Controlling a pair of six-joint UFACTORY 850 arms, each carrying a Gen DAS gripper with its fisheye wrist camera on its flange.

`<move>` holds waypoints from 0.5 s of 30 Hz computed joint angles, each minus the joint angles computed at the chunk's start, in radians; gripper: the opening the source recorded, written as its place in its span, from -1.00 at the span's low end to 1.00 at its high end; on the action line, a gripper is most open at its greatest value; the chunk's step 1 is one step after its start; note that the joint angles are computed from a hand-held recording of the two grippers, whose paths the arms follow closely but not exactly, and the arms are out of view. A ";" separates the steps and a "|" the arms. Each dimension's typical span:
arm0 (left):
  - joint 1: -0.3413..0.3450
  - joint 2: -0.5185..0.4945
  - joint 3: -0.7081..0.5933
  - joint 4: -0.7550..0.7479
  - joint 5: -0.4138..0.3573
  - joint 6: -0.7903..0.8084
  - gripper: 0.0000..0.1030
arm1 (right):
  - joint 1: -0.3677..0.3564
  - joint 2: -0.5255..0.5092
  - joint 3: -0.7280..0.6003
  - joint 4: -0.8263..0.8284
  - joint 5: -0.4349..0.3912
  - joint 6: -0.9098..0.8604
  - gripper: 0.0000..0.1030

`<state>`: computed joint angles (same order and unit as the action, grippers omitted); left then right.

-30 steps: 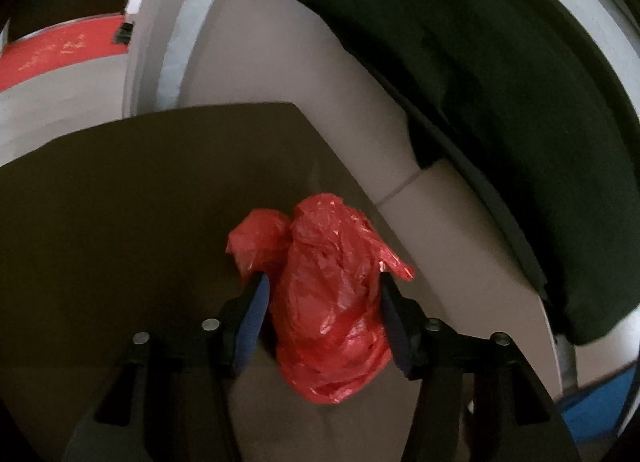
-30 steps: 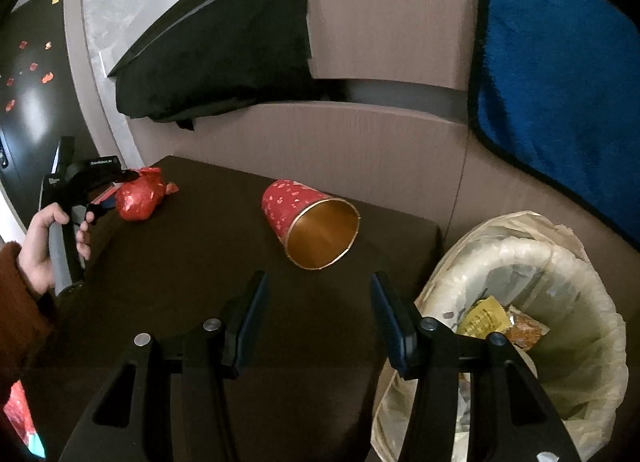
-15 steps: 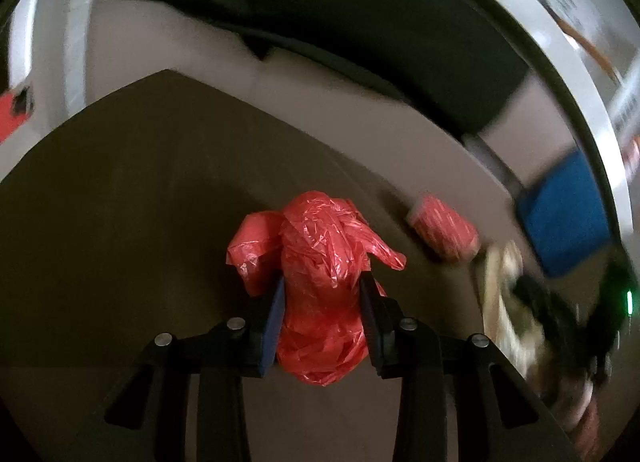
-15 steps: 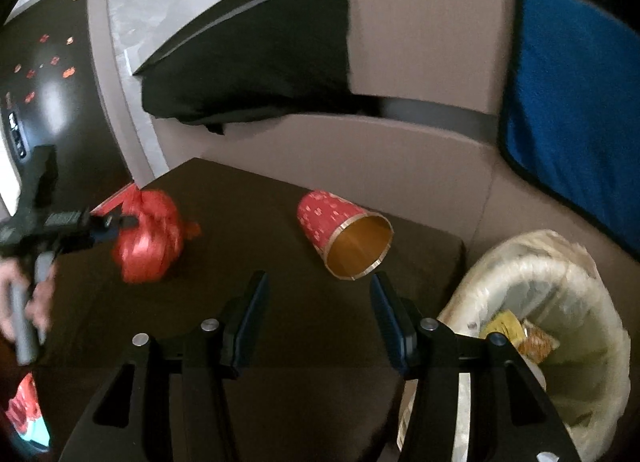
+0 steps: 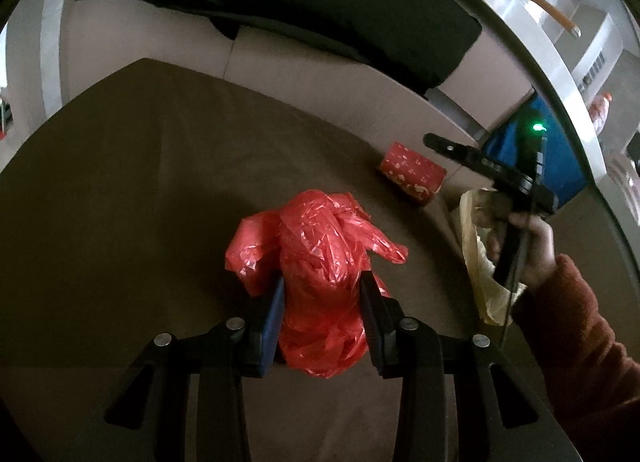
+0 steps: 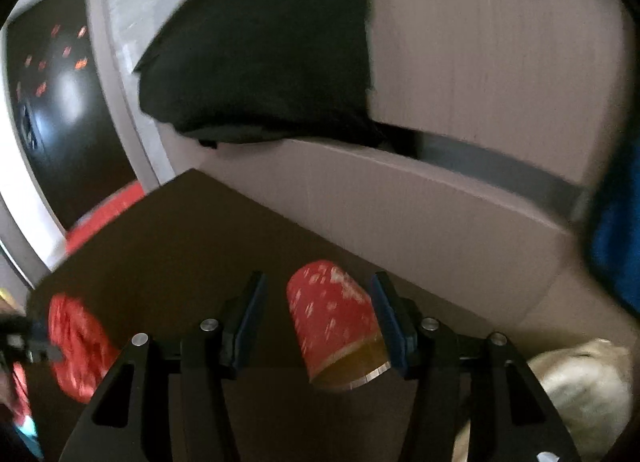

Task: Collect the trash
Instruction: 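Hold the red bag with the left gripper while the right grasps the red paper cup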

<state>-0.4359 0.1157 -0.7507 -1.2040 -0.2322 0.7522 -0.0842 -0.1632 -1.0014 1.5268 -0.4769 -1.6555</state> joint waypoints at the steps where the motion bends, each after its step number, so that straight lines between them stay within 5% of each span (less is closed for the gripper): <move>1: 0.005 -0.004 0.001 -0.041 -0.001 0.033 -0.27 | -0.003 -0.020 -0.017 -0.022 -0.006 0.038 -0.01; 5: 0.022 0.004 0.014 -0.119 0.004 0.096 -0.27 | 0.000 -0.065 -0.044 -0.135 -0.003 0.158 0.02; 15: 0.027 0.003 0.020 -0.192 0.034 0.123 -0.25 | 0.029 0.037 0.095 -0.165 -0.034 0.076 0.13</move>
